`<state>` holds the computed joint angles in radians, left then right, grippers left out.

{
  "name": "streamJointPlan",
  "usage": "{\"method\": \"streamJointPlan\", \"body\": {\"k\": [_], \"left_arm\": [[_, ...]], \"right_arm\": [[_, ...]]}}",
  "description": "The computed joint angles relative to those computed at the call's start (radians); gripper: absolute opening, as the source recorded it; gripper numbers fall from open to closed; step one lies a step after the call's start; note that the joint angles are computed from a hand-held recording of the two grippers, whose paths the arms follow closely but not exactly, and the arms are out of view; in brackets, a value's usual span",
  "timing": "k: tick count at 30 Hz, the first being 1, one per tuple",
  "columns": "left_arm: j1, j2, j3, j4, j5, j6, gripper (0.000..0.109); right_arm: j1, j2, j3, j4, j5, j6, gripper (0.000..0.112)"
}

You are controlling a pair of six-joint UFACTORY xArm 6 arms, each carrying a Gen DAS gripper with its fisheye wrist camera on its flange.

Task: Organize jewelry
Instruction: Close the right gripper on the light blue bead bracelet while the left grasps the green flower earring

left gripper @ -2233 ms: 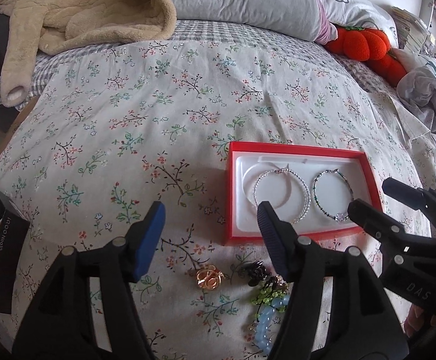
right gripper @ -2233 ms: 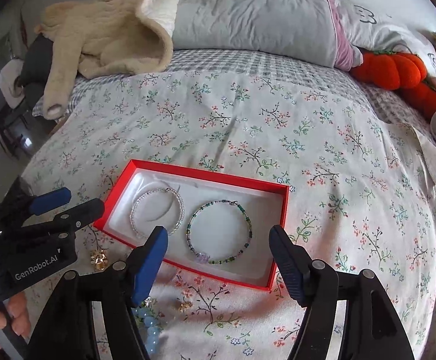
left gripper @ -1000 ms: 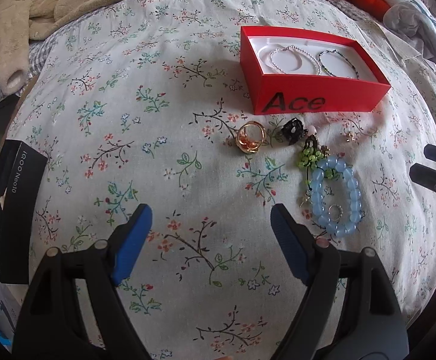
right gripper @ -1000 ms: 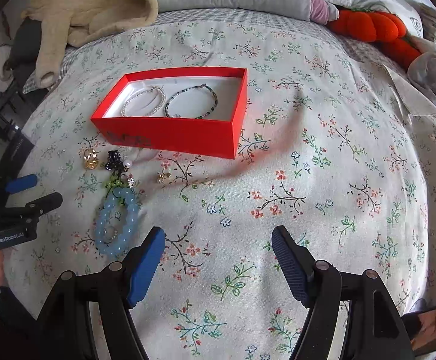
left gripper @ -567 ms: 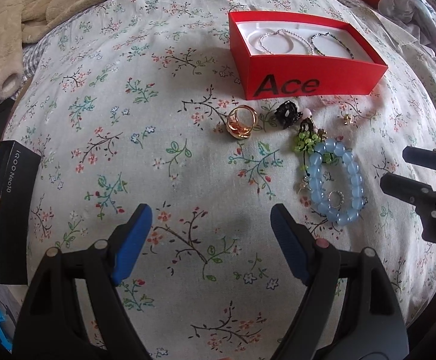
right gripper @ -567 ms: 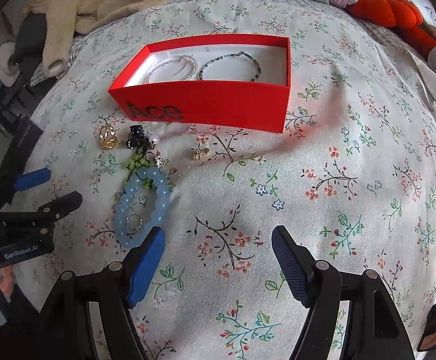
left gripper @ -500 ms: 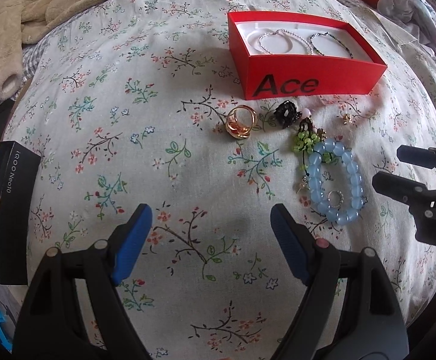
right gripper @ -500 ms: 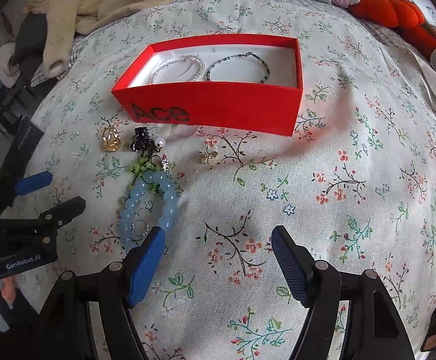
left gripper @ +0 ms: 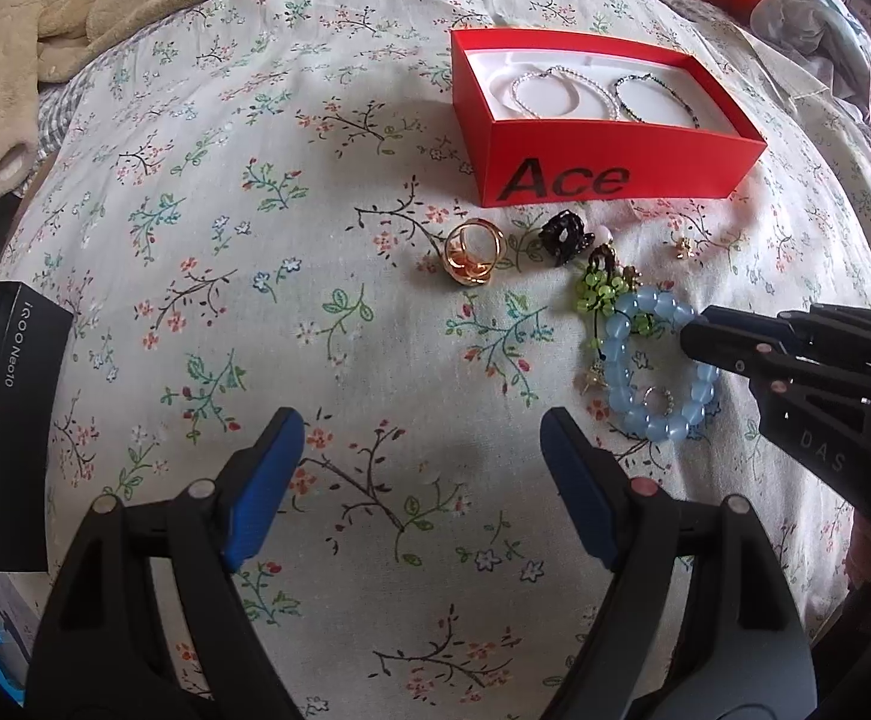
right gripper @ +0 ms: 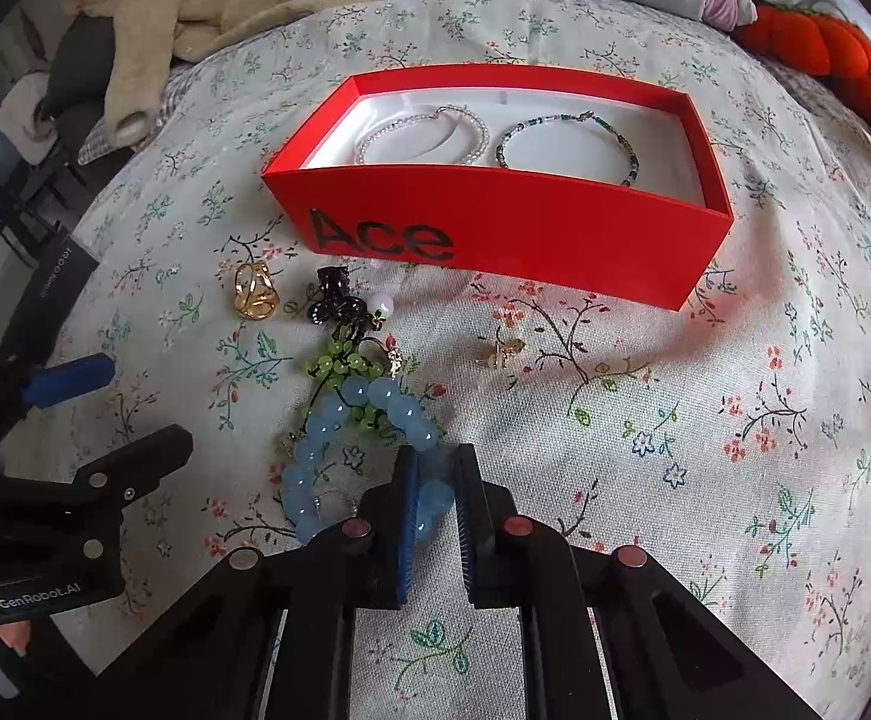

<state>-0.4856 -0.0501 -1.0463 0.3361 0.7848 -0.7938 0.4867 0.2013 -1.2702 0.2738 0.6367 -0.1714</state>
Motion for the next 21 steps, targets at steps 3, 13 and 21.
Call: {"method": "streamJointPlan", "body": {"k": [3, 13, 21], "left_arm": [[0.0, 0.006, -0.007, -0.008, -0.013, 0.007, 0.081], [0.008, 0.033, -0.023, -0.107, -0.128, 0.041, 0.069], [0.012, 0.104, -0.068, -0.327, -0.217, 0.133, 0.044]], "right_arm": [[-0.019, -0.03, 0.004, 0.109, 0.025, -0.066, 0.012], [-0.069, -0.189, 0.061, 0.3, 0.042, -0.224, 0.011], [-0.127, -0.207, 0.069, 0.27, 0.07, -0.187, 0.012]]}}
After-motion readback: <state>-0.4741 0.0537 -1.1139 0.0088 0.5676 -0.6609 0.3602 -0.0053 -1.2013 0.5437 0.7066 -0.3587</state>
